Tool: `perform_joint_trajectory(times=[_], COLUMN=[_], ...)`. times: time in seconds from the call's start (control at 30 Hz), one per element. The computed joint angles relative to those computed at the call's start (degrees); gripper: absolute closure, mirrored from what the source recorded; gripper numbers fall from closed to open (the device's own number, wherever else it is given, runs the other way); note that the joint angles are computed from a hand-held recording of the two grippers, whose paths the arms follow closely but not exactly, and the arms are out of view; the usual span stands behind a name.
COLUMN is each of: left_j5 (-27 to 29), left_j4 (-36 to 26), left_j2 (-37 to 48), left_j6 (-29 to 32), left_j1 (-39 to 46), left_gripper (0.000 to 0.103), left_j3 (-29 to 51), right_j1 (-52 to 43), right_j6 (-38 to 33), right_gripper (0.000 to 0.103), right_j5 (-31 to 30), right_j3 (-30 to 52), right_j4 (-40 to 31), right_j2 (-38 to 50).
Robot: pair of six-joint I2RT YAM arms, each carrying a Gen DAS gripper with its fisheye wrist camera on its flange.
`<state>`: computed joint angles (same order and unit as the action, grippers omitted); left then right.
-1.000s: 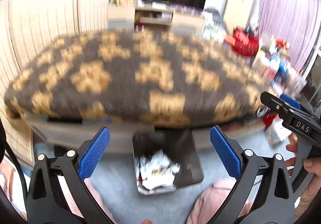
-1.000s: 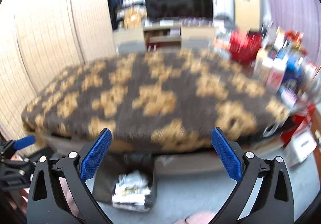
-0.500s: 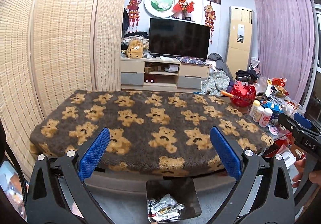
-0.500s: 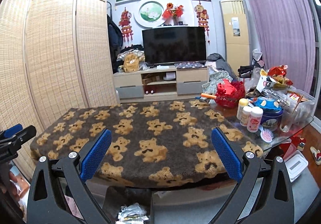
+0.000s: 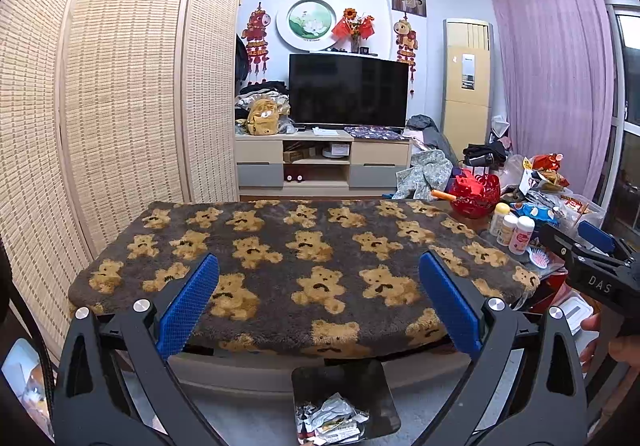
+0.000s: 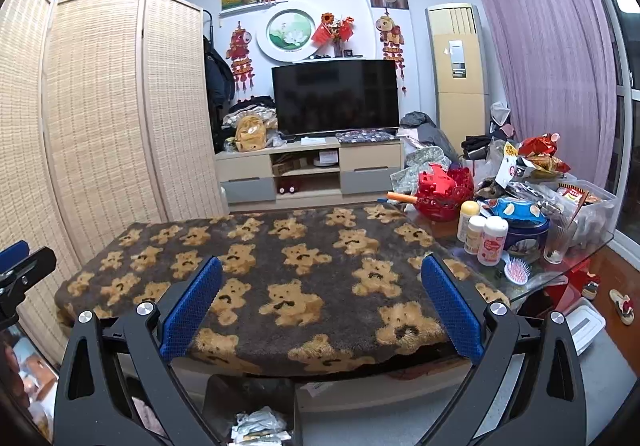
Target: Collect trash
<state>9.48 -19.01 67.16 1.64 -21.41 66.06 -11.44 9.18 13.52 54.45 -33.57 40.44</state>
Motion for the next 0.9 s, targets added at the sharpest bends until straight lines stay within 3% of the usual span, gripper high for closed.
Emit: perform_joint_trajectory(times=[0.9], left_j5=[-0.33], left_j4=[-1.11], left_j2=[0.43], left_j6=[-0.10], left_j1=[-0.25], left_gripper=[0.008], left_j3=[0.98], right_j1=[2.29], right_j6=[0.17], right_gripper=[0.003], right_j5=[1.78], right_j3=[0.82], right_j4=[-0.69], right_j2=[0.78])
